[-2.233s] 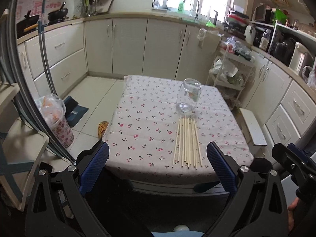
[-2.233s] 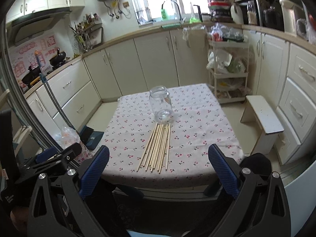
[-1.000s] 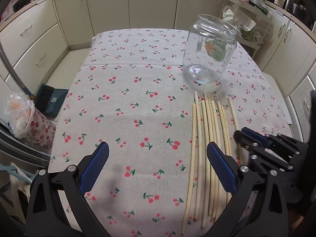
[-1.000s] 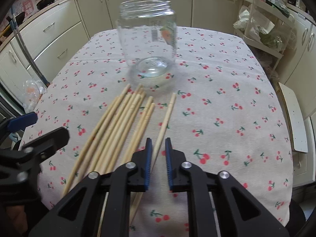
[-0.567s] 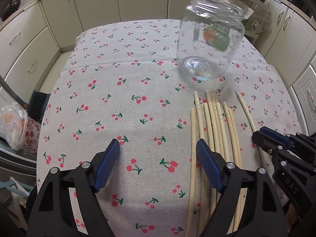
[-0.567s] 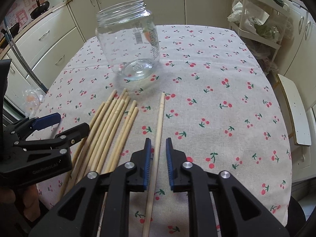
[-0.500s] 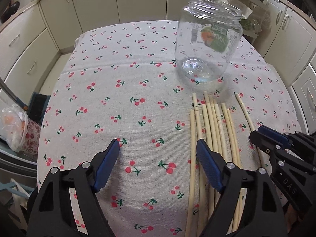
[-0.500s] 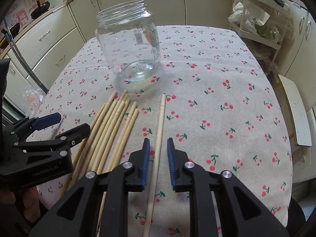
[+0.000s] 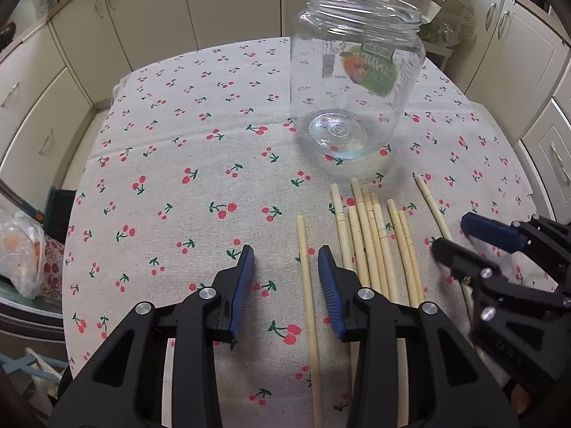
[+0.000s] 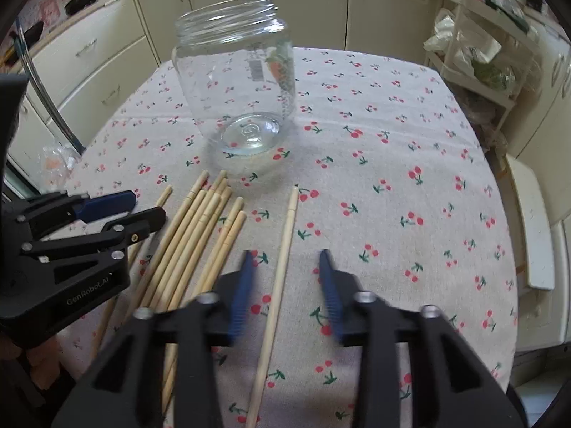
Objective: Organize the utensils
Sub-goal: 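Close the left tool on one wooden stick while the right tool grasps another stick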
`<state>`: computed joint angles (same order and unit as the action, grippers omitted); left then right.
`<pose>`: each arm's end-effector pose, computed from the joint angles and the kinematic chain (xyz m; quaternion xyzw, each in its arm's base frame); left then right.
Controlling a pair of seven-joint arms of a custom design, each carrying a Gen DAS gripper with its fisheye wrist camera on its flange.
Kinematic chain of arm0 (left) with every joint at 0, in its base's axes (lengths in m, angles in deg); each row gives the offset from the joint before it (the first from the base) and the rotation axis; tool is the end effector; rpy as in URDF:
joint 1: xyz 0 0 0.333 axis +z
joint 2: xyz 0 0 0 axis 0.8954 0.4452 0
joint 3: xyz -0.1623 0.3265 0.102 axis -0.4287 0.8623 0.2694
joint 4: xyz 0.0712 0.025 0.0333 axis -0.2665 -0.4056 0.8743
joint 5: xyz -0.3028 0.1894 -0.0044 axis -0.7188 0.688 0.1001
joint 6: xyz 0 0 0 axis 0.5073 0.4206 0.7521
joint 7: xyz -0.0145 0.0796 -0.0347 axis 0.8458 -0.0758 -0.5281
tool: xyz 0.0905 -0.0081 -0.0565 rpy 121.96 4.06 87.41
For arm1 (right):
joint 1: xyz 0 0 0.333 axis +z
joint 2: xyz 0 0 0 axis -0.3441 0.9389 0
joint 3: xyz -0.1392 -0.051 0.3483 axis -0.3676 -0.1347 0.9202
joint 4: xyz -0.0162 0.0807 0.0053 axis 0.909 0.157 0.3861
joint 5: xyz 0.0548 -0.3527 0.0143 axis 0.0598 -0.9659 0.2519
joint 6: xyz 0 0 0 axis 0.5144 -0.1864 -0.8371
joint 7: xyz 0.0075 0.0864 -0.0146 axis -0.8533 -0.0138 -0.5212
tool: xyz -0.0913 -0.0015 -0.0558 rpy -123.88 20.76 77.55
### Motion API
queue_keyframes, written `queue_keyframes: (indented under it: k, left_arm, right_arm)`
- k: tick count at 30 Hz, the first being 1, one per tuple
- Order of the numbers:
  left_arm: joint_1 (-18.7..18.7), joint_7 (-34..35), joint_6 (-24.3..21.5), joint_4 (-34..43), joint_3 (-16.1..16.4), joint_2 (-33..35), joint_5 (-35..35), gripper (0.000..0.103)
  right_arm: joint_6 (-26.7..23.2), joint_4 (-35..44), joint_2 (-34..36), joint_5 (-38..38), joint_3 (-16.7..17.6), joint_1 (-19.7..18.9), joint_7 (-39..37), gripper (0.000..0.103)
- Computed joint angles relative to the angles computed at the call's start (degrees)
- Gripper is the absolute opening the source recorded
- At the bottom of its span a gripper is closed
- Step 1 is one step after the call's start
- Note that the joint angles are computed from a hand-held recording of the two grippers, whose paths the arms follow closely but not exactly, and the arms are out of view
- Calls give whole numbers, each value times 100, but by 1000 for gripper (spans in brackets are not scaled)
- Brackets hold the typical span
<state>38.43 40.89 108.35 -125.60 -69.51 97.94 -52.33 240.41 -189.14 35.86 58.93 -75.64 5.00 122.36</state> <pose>0.5899 -0.3342 0.4430 -0.5857 0.7758 -0.1864 0.1428 0.5151 0.3151 0.4587 -0.7103 0.6522 -0.1391 0.2253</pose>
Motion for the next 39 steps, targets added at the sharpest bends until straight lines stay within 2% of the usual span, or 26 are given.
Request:
queue_keyframes:
  k: [2,3,4,5,6,8,12,16,24,25,26,28,33,37,39]
  left_arm:
    - [-28,12,-12,51,19,35,54,35]
    - [3,69,18,64,-12,53,22,30]
    - [87,251,18,87,-119,68,-99,19]
    - [164,443,-48,144,-218,90,-244,13]
    - [203,557,-117,211,-267,118,-369,5]
    - [387,867,-197,279,-446,137,-797,4]
    - [515,1074,10,174,-462,1,-1262,4]
    - [683,1226,568,-49,-534,-244,-1746,4]
    - [918,1784,2106,57,-833,-373,-2649,4]
    - [859,1793,2276,144,-799,-339,-2696,4]
    - [844,1833,2426,202,-803,-322,-2757,4]
    - [581,1782,2854,519,-558,-153,-2740,4]
    - [-138,1481,3202,1560,215,436,-2869,4]
    - [-767,1289,3327,2334,1064,911,-3244,4]
    - [-1131,891,3360,2677,1698,1190,-3182,4]
  right_arm:
    - [-33,52,36,-287,-89,102,114,36]
    - [65,31,44,-259,-55,64,48,24]
    - [62,36,44,-273,-64,72,75,17]
    - [98,14,38,-189,-25,28,9,9]
    - [151,-19,29,-126,-7,0,-16,8]
    - [325,-141,-12,17,20,-63,-47,6]
    - [915,-484,-95,364,58,-196,-27,6]
    - [1611,-778,-105,367,-100,-152,246,6]
    - [2043,-941,-88,554,-117,-172,246,6]
    - [2117,-977,-86,630,-43,-244,208,6]
    - [2208,-1016,-75,789,177,-451,96,6]
    - [2347,-1069,-45,1048,556,-809,-106,6]
    - [2529,-1152,-3,1361,1143,-1354,-355,6]
    - [2669,-1206,59,1462,1736,-1931,-431,6]
    - [2724,-1222,91,1440,1966,-2164,-401,6]
